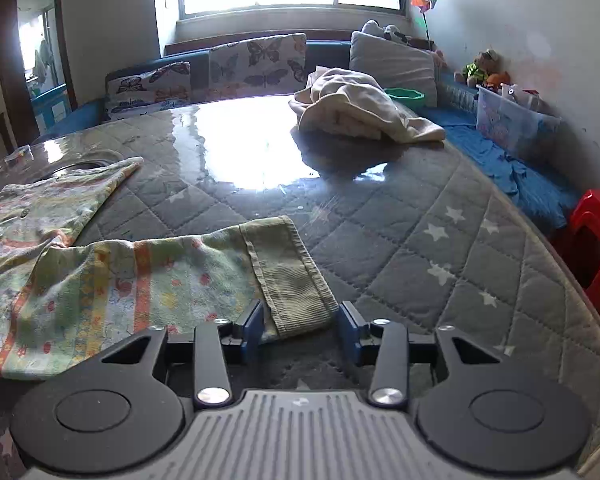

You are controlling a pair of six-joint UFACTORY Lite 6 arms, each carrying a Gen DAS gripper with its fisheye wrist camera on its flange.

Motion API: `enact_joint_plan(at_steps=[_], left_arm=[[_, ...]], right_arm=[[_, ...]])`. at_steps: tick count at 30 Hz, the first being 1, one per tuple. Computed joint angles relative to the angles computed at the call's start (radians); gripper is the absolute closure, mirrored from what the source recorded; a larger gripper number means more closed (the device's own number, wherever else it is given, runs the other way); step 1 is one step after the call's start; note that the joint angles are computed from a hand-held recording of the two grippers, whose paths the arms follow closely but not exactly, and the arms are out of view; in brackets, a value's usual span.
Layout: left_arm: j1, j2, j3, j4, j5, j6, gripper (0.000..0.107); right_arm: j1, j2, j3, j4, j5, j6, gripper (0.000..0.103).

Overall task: Fold clothes
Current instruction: 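Grasp the other corduroy sleeve cuff with the right tool, then lift the sleeve and fold it across the shirt body with the right tool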

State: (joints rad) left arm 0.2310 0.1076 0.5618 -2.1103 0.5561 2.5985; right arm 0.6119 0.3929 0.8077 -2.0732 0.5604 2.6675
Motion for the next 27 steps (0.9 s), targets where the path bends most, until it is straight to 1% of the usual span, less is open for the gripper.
enact_joint_plan(at_steps=[5,8,10,12,17,20,23,26,27], left_arm=[[-0.001,0.005,-0.004,0.009,0.001,-0.002,0.068],[-0.005,0.009,-0.005,0.019,-0.001,-0.013,0.068],[-0.012,0.009,-0.009,0.014,-0.003,-0.007,0.067],[-0.021,0.01,-0.01,0.01,-0.005,-0.004,0.065],[-0.042,0.009,-0.011,0.021,0.002,-0.009,0.063],[-0.055,0.02,-0.01,0.022,0.014,-0.003,0.062],[-0.046,0.027,-0.012,0.046,0.034,-0.012,0.062],[0.005,0.019,-0.017,0.101,0.073,-0.043,0.06],[0.03,0.015,-0.017,0.125,0.086,-0.057,0.059]], right_arm=[[-0.017,0.016,0.018,-0.038,-0.019,0.027,0.06],[-0.009,0.023,0.023,-0.033,-0.012,0.028,0.063],[-0.011,0.015,0.021,-0.056,-0.026,0.045,0.083],[-0.012,0.0,0.021,-0.081,-0.052,0.07,0.092],[0.003,-0.097,-0.018,-0.137,-0.066,0.16,0.094],[0.012,-0.191,-0.025,-0.188,-0.104,0.22,0.094],[0.039,-0.257,0.028,-0.245,-0.151,0.244,0.094],[0.079,-0.243,0.143,-0.221,-0.197,0.166,0.094],[0.097,-0.218,0.208,-0.208,-0.221,0.126,0.094]])
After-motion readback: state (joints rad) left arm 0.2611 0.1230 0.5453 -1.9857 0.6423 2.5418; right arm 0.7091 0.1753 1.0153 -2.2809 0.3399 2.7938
